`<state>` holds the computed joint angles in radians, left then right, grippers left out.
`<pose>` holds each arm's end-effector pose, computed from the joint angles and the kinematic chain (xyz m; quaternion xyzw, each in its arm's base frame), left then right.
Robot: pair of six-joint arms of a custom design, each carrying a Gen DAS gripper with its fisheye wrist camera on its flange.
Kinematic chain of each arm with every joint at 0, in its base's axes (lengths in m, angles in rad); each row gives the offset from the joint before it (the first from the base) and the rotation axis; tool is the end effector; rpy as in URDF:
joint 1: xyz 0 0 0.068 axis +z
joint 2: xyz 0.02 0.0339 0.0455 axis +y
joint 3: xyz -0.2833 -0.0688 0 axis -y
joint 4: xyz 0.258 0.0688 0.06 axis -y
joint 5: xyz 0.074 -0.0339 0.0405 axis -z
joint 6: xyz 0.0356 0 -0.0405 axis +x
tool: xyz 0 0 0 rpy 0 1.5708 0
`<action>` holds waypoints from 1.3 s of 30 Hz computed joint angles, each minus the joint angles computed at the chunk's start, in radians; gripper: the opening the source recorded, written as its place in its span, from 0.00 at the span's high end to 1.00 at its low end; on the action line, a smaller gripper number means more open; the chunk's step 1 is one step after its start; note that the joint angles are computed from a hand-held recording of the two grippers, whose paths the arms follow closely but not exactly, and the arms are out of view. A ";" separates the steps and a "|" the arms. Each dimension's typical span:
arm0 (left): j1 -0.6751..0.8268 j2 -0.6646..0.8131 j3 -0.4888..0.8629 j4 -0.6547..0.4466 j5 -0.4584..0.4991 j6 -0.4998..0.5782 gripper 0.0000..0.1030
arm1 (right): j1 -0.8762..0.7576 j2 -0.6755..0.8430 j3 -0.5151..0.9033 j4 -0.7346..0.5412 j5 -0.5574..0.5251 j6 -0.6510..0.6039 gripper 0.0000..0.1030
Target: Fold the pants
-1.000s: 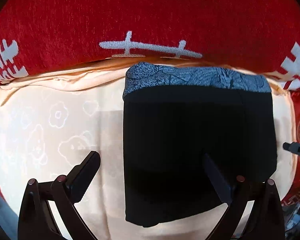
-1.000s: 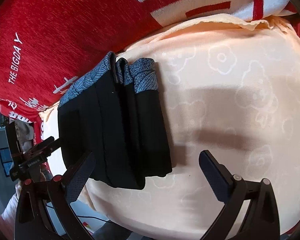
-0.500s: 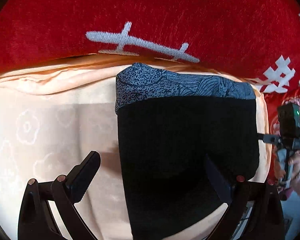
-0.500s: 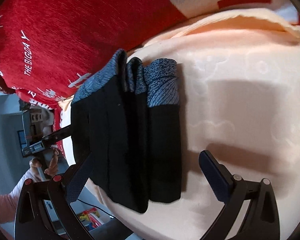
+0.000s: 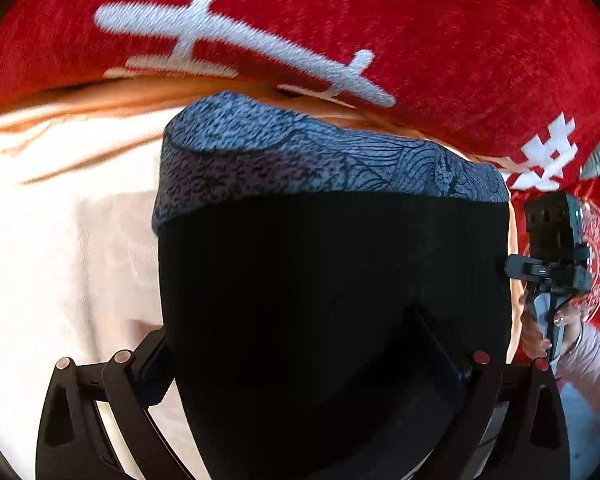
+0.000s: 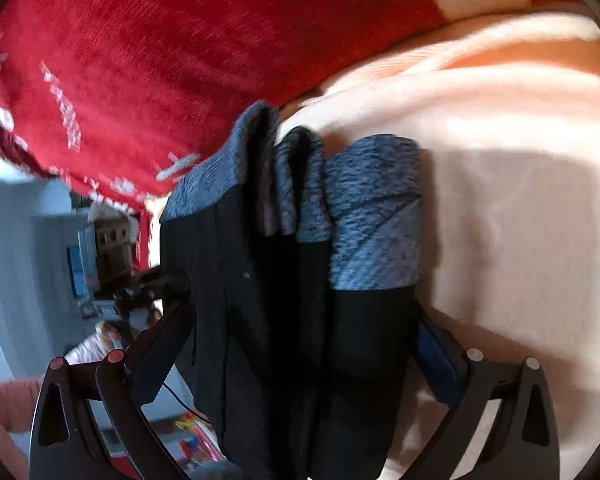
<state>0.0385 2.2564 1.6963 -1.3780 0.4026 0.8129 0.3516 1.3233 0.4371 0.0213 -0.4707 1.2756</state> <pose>0.4117 0.0019 0.1469 -0.3299 -0.9058 0.2529 0.0818 0.2093 0.0940 0.1458 0.3346 0.8528 0.3946 0.0719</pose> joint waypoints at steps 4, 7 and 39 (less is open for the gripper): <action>-0.006 -0.089 -0.089 0.075 0.001 -0.027 0.11 | -0.015 -0.038 0.017 -0.118 -0.002 0.010 0.39; -0.006 -0.158 -0.138 0.101 -0.007 -0.009 0.21 | -0.010 -0.081 0.021 -0.144 0.010 0.030 0.52; 0.262 -0.386 -0.422 0.202 -0.116 0.203 0.03 | 0.595 -0.126 0.065 -0.134 0.413 0.555 0.46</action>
<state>0.3009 1.8699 1.2744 -1.1764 0.2868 1.0163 0.9464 1.1969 0.5023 -0.1131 -0.0581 1.8310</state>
